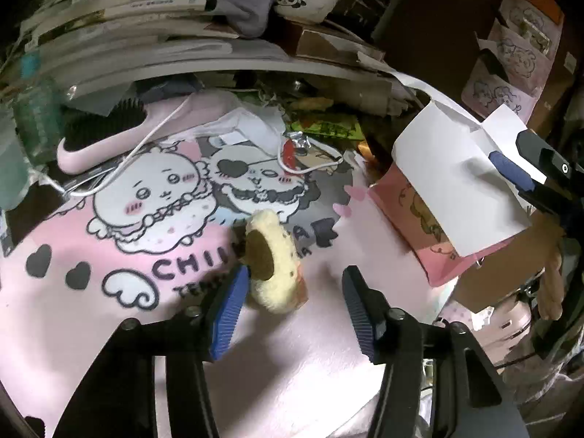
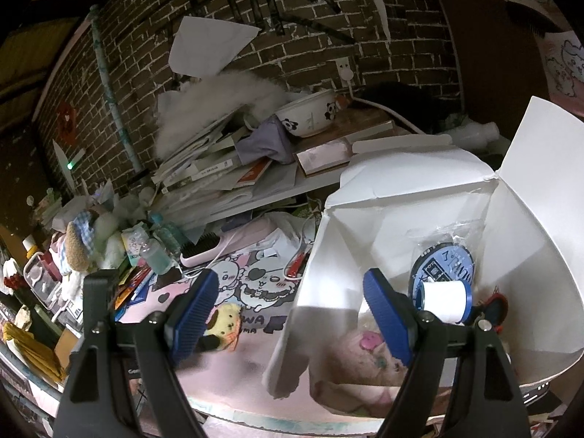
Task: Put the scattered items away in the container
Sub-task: 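Lower the left gripper onto the small yellow plush and grasp it, then carry the yellow plush in the left gripper into the white box and release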
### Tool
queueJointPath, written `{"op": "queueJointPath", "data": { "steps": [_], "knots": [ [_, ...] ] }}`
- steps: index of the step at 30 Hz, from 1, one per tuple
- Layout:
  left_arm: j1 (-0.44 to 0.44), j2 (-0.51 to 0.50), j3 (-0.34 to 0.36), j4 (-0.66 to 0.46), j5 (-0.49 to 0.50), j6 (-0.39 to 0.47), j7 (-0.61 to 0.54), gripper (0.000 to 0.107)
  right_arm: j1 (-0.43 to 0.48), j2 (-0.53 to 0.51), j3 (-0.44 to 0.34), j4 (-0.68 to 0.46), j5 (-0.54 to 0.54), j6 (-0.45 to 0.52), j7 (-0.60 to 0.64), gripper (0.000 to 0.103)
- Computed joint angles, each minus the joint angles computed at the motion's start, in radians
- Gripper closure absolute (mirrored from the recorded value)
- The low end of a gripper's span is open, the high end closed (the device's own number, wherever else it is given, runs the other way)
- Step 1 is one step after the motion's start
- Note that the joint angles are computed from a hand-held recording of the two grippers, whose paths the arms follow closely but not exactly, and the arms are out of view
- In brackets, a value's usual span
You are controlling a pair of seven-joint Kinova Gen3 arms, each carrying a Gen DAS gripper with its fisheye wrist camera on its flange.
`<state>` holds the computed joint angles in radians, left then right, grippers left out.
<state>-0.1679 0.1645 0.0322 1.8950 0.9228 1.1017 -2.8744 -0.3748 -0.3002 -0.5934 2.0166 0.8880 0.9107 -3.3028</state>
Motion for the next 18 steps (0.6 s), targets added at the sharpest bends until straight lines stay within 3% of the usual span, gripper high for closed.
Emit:
{"op": "queueJointPath", "data": {
  "steps": [6,7,8,9,18],
  "knots": [
    [0.041,-0.001,0.021,0.010,-0.019,-0.091,0.019,0.062,0.000,-0.003,0.007,0.006,0.000,-0.008,-0.004,0.024],
    [0.045,-0.004,0.023,0.011,-0.023,-0.101,0.020,0.068,-0.001,-0.008,0.013,0.009,-0.003,-0.014,0.001,0.024],
    [0.052,-0.005,0.024,0.009,-0.032,-0.110,0.025,0.087,0.003,-0.008,0.010,0.011,-0.002,-0.016,-0.002,0.024],
    [0.057,-0.001,0.026,-0.001,-0.047,-0.106,0.039,0.089,0.005,-0.010,0.011,0.013,-0.003,-0.018,-0.001,0.024],
    [0.072,-0.063,0.024,-0.030,-0.044,-0.078,0.056,0.090,0.057,-0.067,0.024,0.046,-0.034,-0.085,0.033,0.024]
  ]
}}
